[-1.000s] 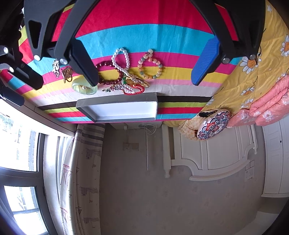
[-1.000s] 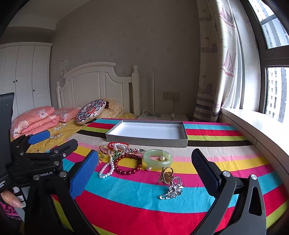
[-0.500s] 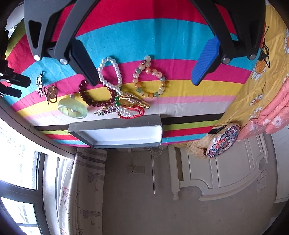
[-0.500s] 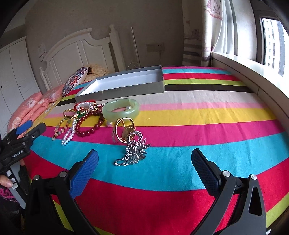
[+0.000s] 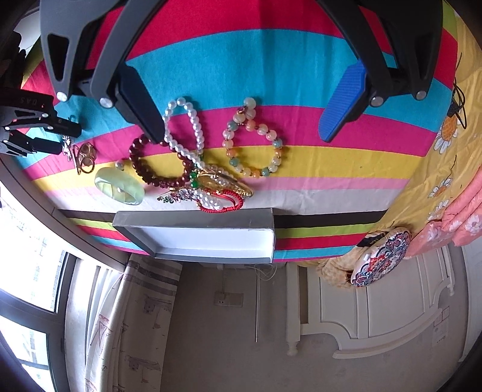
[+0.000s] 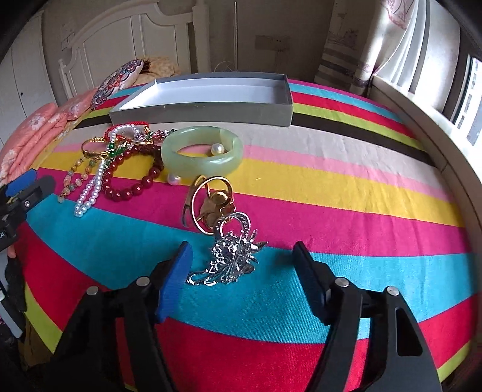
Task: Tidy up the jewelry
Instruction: 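Grasp the silver brooch with the right tool while the left tool grasps the gold flower ring, then carry brooch and ring into the white tray and open both tools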
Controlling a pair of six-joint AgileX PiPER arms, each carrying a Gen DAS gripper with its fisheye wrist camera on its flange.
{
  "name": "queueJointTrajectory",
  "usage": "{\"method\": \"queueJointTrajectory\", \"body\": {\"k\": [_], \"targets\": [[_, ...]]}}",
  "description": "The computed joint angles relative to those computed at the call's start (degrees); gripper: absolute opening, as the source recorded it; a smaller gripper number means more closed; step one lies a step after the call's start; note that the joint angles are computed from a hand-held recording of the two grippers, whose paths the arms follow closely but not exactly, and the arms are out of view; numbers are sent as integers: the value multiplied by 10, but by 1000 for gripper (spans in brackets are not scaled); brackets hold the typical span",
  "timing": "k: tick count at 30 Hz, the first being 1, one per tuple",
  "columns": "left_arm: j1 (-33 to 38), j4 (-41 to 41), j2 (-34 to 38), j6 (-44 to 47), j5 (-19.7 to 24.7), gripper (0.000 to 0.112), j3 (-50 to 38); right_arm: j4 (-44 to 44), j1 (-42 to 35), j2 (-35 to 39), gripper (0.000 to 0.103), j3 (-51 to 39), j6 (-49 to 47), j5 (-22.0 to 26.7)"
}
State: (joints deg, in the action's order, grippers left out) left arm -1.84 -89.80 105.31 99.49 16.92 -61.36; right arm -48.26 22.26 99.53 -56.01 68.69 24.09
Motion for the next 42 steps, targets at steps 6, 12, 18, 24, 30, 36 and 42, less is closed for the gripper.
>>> {"method": "queueJointTrajectory", "body": {"k": [6, 12, 18, 24, 30, 36, 42], "targets": [[-6, -15, -10, 23, -6, 101, 11, -74, 9, -34, 32, 50, 71, -15], [-31, 139, -29, -128, 65, 101, 2, -223, 1, -96, 32, 129, 230, -51], [-115, 260, 1, -282, 102, 101, -64, -299, -26, -148, 32, 175, 318, -50], [-191, 348, 48, -380, 79, 90, -129, -357, -52, -174, 32, 209, 373, -66], [-222, 487, 112, -528, 105, 60, -211, -413, -77, -188, 32, 230, 433, -85], [-225, 514, 136, -552, 126, 27, -235, -435, -80, -187, 32, 235, 459, -88], [-203, 403, 84, -415, 123, 6, -171, -436, -63, -184, 32, 230, 464, -78]]}}
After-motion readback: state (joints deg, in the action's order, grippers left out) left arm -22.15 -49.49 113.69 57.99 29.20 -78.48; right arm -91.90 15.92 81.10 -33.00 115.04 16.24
